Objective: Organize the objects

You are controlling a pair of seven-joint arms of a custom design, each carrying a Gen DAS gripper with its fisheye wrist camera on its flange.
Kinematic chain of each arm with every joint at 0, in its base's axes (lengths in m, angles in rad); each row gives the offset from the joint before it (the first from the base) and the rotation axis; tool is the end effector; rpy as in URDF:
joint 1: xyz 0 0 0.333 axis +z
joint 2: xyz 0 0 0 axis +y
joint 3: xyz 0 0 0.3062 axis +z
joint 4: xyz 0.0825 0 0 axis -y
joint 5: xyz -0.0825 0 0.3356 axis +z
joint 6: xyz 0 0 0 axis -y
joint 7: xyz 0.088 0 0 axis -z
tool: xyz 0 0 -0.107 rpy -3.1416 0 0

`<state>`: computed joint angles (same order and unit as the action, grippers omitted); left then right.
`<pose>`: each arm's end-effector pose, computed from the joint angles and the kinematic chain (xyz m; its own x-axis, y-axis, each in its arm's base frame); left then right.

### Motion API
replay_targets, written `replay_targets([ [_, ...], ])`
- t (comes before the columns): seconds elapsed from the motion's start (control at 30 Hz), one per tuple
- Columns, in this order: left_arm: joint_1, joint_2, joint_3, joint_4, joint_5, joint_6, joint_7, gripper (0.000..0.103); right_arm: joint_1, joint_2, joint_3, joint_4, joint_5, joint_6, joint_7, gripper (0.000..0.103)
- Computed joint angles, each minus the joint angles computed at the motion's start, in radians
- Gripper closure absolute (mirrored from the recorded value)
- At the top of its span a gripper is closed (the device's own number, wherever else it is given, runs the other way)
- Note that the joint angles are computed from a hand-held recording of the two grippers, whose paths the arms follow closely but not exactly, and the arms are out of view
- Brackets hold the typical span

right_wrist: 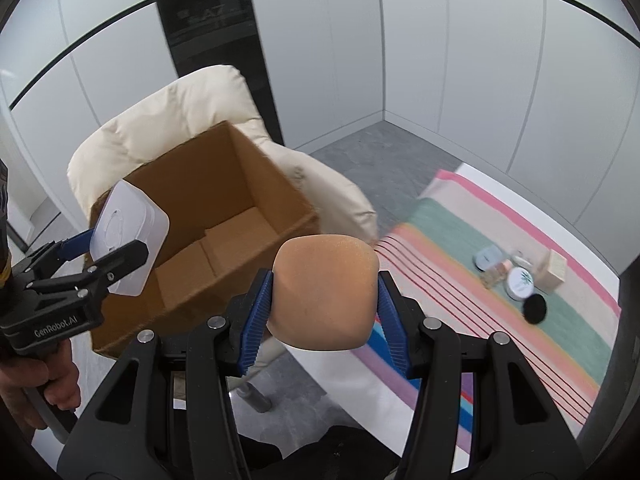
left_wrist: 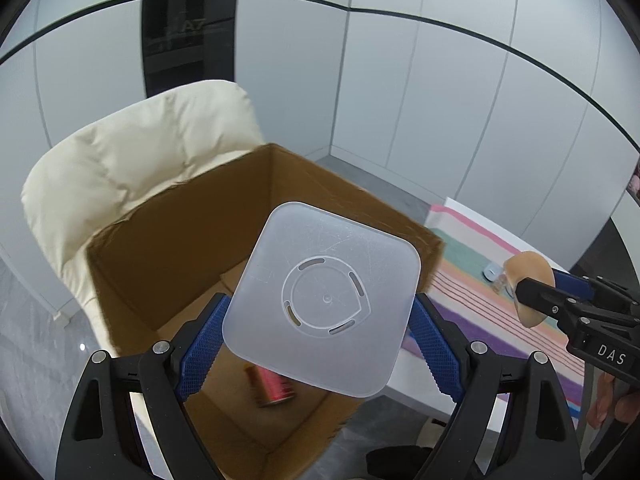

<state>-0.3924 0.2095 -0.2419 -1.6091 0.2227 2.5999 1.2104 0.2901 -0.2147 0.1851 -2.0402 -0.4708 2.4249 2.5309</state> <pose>0.5115 -0.3612 0.6021 -0.4147 -0.9054 0.0907 -0.6644 0.2332 -0.7101 0.4371 0.2326 0.6048 -0.1684 -0.9793 -0.1122 -0.7276 0.2003 -0.6561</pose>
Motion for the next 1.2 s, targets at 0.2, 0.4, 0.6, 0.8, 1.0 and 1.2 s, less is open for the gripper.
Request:
replay_targets([
  [0.2, 0.016, -0.035, 0.023, -0.062, 0.057, 0.039, -0.041, 0.008, 0.034, 0.1, 0.006, 0.105, -0.013, -0.004, -0.013, 0.049],
  [0.4, 0.034, -0.091, 0.054, -0.138, 0.229, 0.095, -0.166, 0.0, 0.083, 0.181, -0.009, 0.194, -0.022, -0.01, -0.034, 0.049],
  [0.6, 0.095, -0.152, 0.046, -0.206, 0.22, 0.093, -0.183, 0.0, 0.14, 0.271, -0.026, 0.303, -0.036, -0.039, -0.05, 0.049],
  [0.8, 0.145, -0.2, 0.042, -0.258, 0.216, 0.085, -0.197, 0.0, 0.199, 0.365, -0.049, 0.415, -0.026, -0.058, -0.09, 0.049],
  [1.0, 0.186, -0.243, 0.038, -0.307, 0.205, 0.09, -0.198, 0.0, 0.249, 0.437, -0.073, 0.509, -0.004, -0.076, -0.123, 0.049],
  [1.2, 0.217, -0.27, 0.034, -0.333, 0.2, 0.089, -0.21, 0.0, 0.287, 0.474, -0.099, 0.561, -0.025, -0.085, -0.112, 0.033],
])
